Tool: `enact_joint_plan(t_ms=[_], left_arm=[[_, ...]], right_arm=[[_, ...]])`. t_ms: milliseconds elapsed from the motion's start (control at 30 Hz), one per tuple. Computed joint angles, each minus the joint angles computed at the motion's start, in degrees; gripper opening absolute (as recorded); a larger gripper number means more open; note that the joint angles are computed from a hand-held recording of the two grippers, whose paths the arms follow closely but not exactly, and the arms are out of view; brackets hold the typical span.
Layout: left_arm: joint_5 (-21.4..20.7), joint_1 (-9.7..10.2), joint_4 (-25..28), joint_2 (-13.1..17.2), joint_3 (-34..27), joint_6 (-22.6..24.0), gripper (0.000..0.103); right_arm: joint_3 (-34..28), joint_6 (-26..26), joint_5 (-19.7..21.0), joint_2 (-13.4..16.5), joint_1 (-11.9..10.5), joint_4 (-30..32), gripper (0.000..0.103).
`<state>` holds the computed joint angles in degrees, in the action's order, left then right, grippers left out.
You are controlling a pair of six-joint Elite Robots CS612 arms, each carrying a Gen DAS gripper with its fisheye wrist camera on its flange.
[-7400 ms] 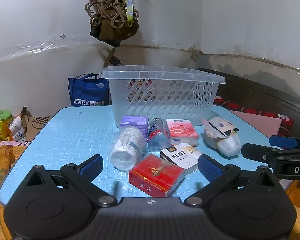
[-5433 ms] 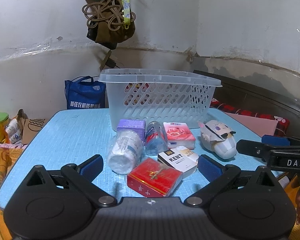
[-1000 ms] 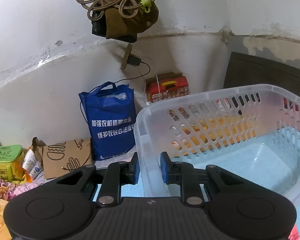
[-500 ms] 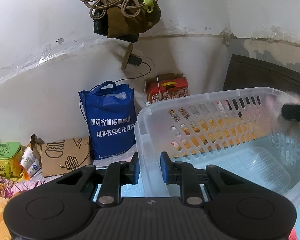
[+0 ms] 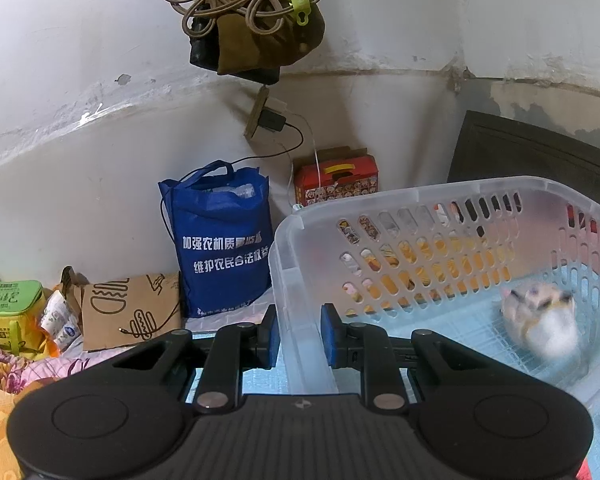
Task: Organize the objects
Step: 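Carry the plush doll into the clear basket and open the right gripper, then grasp the small lotion tube with the right gripper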
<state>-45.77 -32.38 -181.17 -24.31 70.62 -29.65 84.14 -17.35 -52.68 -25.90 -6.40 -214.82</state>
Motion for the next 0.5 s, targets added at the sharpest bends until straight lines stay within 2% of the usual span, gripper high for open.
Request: enact_joint_plan(t_ms=[133, 167, 200, 267, 367, 500], left_arm=[[0.1, -0.02, -0.1, 0.0, 0.0, 0.1, 0.025], [0.2, -0.03, -0.2, 0.0, 0.0, 0.2, 0.025], [0.3, -0.06, -0.4, 0.0, 0.1, 0.4, 0.025], [0.5, -0.08, -0.4, 0.1, 0.1, 0.5, 0.025], [0.6, -0.06, -0.1, 0.0, 0.0, 0.2, 0.025], [0.5, 0.02, -0.4, 0.1, 0.0, 0.5, 0.025]], right_arm=[[3.6, 2.1, 2.8, 1.4, -1.3, -2.6, 0.102], [4.2, 2.4, 3.1, 1.5, -1.4, -3.5, 0.094], [4.6, 1.8, 4.0, 1.7, -1.5, -3.5, 0.081], [5.2, -0.8, 6.0, 1.7, -1.6, -2.4, 0.069], [6.3, -6.1, 7.1, 1.5, -1.5, -0.1, 0.059], [6.3, -8.0, 9.4, 1.7, -1.8, 3.0, 0.054]])
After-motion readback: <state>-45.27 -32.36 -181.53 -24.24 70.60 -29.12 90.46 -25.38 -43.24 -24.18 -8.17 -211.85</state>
